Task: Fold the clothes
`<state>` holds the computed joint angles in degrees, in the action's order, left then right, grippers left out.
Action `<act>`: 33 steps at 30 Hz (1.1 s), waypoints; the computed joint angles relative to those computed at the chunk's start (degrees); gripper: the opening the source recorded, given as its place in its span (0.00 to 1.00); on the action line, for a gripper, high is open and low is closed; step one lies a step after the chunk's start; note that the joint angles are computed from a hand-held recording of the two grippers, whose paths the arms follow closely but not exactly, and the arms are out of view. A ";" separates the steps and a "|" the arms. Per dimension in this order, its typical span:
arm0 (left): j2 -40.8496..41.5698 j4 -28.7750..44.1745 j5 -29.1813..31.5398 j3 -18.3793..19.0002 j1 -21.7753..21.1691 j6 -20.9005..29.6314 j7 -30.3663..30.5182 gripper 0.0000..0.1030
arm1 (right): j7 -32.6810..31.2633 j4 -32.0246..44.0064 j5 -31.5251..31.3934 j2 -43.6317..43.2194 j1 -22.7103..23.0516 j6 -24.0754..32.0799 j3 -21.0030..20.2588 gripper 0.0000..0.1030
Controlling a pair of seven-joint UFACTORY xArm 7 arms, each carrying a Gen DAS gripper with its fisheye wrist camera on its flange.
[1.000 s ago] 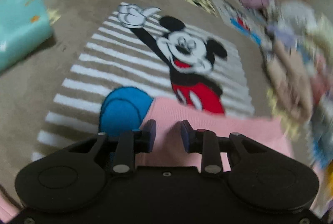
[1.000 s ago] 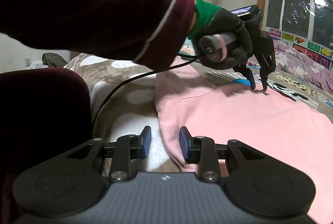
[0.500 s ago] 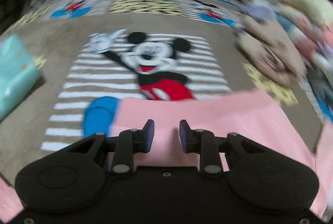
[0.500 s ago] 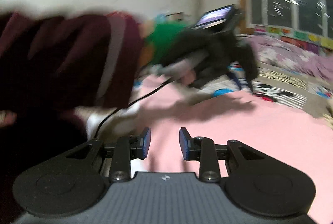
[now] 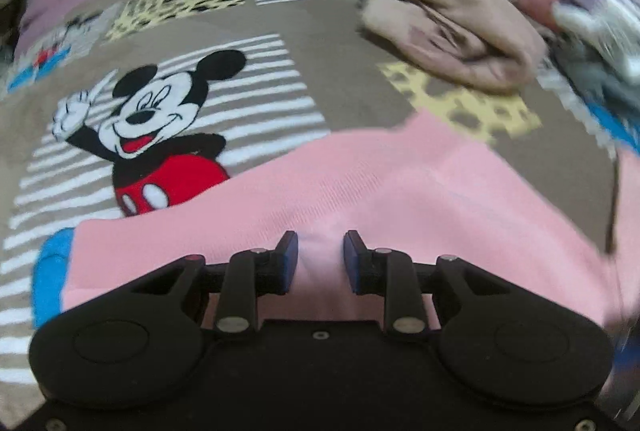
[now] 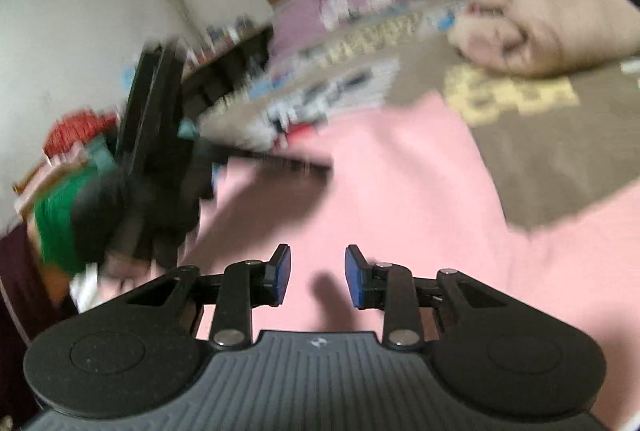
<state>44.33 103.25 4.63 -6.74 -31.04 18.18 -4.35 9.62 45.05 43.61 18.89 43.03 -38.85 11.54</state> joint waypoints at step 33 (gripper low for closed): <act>18.60 33.40 0.20 1.44 -9.08 14.71 -1.09 0.32 | -20.98 5.27 16.32 2.39 4.34 -0.76 1.76 0.30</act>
